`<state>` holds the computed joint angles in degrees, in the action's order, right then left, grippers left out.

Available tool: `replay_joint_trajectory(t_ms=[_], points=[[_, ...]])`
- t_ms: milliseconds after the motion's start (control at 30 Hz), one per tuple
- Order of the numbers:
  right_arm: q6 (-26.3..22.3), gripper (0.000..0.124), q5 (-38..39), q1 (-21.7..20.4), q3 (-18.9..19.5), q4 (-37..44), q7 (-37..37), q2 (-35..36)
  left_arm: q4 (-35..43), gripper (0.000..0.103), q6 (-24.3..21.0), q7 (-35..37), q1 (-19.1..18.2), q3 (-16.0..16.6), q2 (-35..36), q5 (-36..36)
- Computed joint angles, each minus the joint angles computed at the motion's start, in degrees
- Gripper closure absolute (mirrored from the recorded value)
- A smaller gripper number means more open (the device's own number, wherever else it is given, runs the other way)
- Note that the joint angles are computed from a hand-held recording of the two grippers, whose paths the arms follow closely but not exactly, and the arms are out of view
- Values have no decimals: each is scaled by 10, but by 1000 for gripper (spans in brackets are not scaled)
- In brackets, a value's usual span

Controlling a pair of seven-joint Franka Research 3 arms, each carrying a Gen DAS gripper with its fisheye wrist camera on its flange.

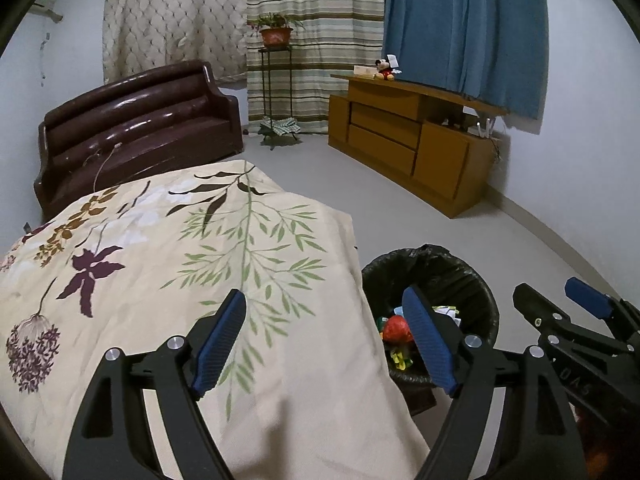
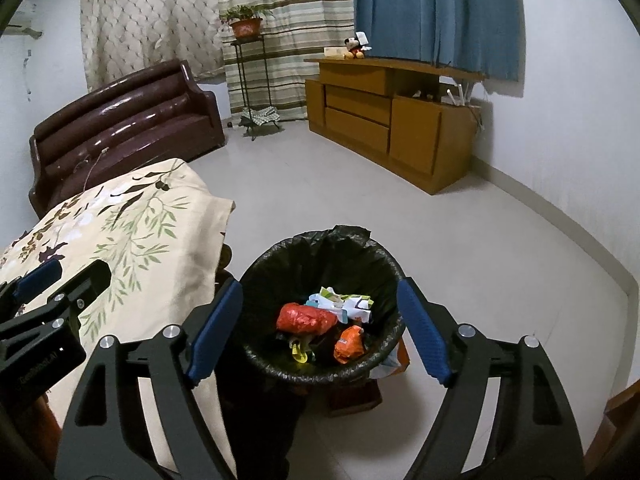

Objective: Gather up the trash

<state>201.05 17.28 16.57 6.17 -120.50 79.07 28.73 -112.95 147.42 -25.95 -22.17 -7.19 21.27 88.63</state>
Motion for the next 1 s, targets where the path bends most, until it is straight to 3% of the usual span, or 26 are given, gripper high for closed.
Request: replay_joint_trajectory(t_ms=[433,1000], points=[[30,46,-23,-10,12,-38,17,-25,-33,25,-19,-32,0,-11,-26,18],[31,46,-25,-7,9,-39,19,-26,-36,25,-20,-35,4,-16,-28,21]])
